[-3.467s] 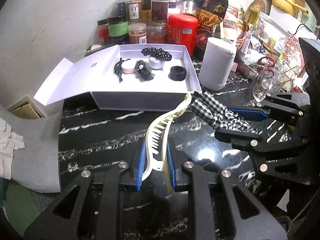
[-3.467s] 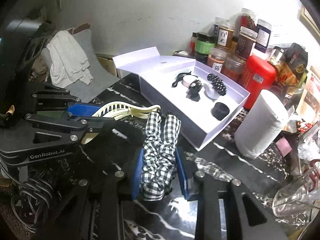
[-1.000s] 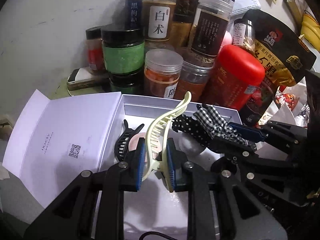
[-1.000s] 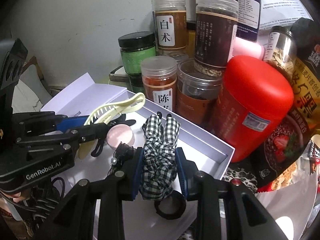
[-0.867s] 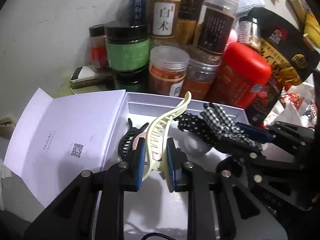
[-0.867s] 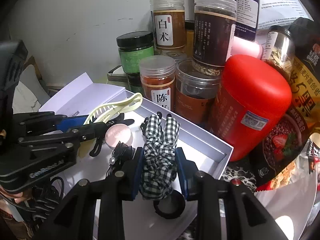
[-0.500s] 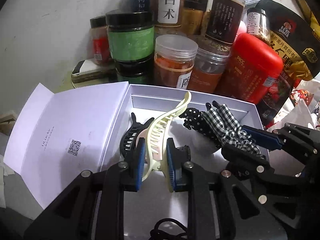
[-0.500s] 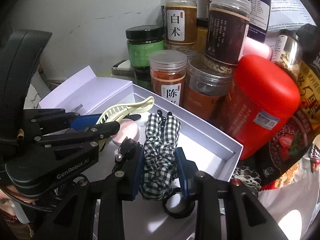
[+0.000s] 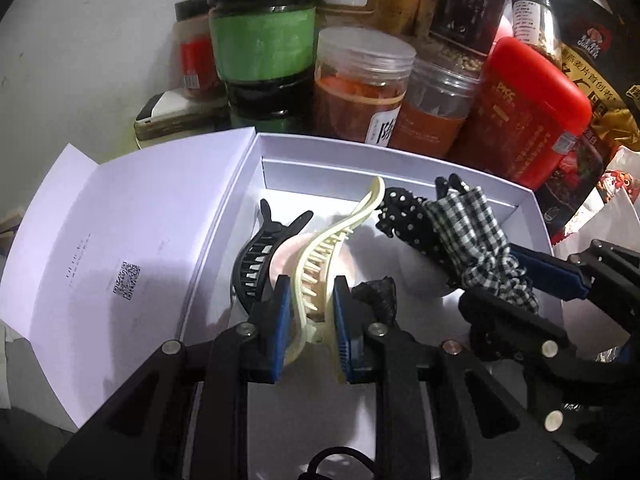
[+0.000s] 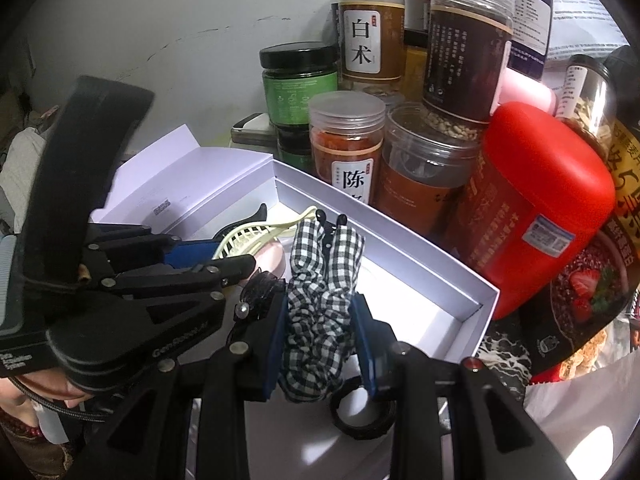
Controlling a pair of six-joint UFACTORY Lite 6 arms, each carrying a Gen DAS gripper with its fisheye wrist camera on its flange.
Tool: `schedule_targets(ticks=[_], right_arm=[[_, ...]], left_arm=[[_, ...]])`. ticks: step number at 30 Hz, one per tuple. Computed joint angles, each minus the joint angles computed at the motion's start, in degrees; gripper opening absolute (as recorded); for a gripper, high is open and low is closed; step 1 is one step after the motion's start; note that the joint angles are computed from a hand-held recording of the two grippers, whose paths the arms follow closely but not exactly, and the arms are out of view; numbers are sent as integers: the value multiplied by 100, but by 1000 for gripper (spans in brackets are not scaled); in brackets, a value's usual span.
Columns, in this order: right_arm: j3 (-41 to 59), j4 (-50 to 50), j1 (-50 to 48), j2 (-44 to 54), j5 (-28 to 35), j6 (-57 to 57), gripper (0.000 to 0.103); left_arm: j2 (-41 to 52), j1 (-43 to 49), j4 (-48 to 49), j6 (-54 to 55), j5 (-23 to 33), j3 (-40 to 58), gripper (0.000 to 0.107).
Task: Organize objects
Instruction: 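Lower into the box and open the left tool while the right tool releases the gingham scrunchie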
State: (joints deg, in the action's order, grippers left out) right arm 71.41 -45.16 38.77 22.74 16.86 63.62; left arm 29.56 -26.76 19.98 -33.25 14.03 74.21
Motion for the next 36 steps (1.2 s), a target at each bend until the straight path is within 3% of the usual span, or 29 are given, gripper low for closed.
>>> schedule_targets(ticks=[4, 9, 12, 16, 28, 33, 36], right_arm=[[67, 22, 18, 48, 74, 15, 34], [107, 154, 13, 56, 80, -110, 39], [129, 133, 21, 55, 131, -73, 41], [123, -128, 74, -23, 240, 184, 41], [-50, -730, 251, -599, 605, 825, 44], [-184, -798, 364, -857, 806, 974, 48], [-254, -777, 423, -1004, 886, 1046, 51]], left_arm=[[18, 39, -300, 239, 25, 22, 20], [32, -71, 366, -502, 357, 132, 21], [-193, -77, 274, -450, 289, -19, 22], [-401, -167, 968, -1109, 385, -92, 38], [-909, -238, 1712, -1822, 474, -305, 46], [-1403, -472, 2585, -2818, 713, -654, 64], [-1664, -538, 2683, -2958, 785, -859, 66]])
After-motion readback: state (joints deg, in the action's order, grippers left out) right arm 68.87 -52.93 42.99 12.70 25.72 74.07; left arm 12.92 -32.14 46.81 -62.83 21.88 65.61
